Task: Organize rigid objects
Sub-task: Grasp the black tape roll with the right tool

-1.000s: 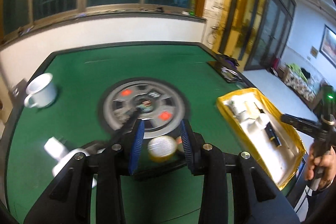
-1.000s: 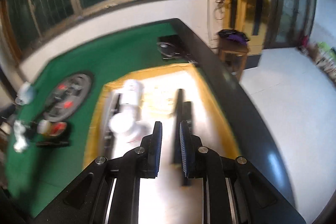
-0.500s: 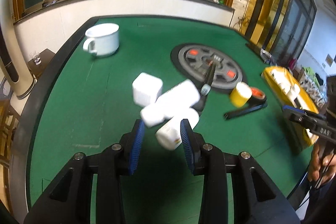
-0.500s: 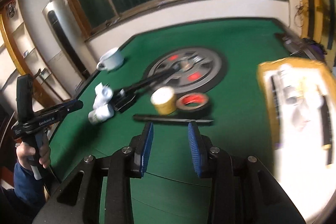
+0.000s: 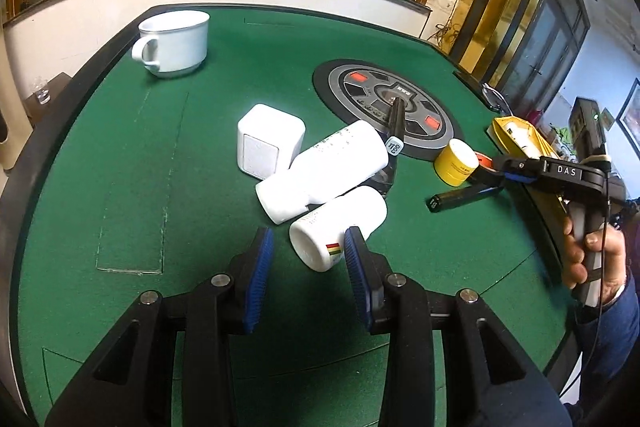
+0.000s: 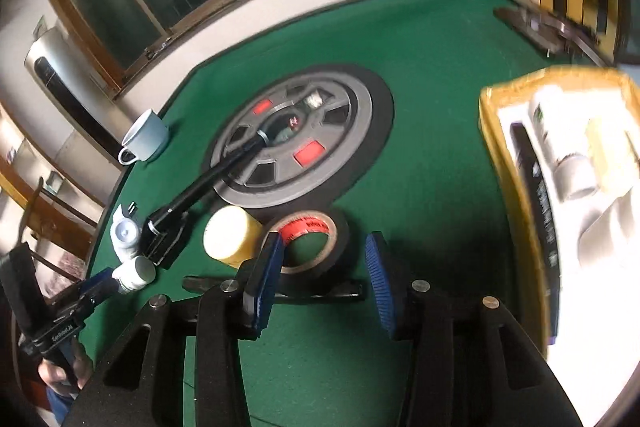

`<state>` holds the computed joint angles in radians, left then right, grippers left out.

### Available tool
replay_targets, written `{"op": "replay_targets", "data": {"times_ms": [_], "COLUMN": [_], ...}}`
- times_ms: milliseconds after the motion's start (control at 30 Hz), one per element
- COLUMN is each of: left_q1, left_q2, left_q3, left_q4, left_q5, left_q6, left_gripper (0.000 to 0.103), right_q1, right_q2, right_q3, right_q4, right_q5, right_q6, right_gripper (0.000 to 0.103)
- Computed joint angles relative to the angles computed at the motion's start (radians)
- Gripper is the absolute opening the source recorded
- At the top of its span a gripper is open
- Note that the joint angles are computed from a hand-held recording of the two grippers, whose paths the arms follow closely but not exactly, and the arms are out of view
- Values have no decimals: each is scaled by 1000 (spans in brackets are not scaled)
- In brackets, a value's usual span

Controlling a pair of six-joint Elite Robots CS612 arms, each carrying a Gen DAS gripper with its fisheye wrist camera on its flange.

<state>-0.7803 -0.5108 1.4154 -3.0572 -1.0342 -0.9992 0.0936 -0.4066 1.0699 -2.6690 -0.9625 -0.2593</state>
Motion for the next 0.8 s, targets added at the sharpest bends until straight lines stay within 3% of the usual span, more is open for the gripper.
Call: {"op": "replay_targets", "data": {"times_ms": [133, 267, 367, 533, 667, 800], "left_q1": [2, 1, 2, 2, 2, 2], "left_q2": [4, 5, 5, 4, 4, 4], "left_q3": [-9, -13, -12, -8, -6, -8], "left_q4": [5, 18, 11, 0, -4, 4], "left_q5": [-16, -20, -23, -20, -17, -18], "left_q6": [19, 29, 30, 29, 30, 32], "left_gripper": [34, 34, 34, 34, 34, 34], "right_q1": [-17, -20, -12, -4, -5, 16], "right_q2": [8, -18, -59, -94, -102, -117], "right_q3": [-12, 19, 72, 160, 177, 218], "right_q4": [75, 233, 327, 79, 76, -5], "right_q5": [99, 173, 170, 88, 132, 107], "right_q6": [0, -145, -319, -277, -295, -364], "right_gripper": [39, 42, 44, 44, 44, 48]}}
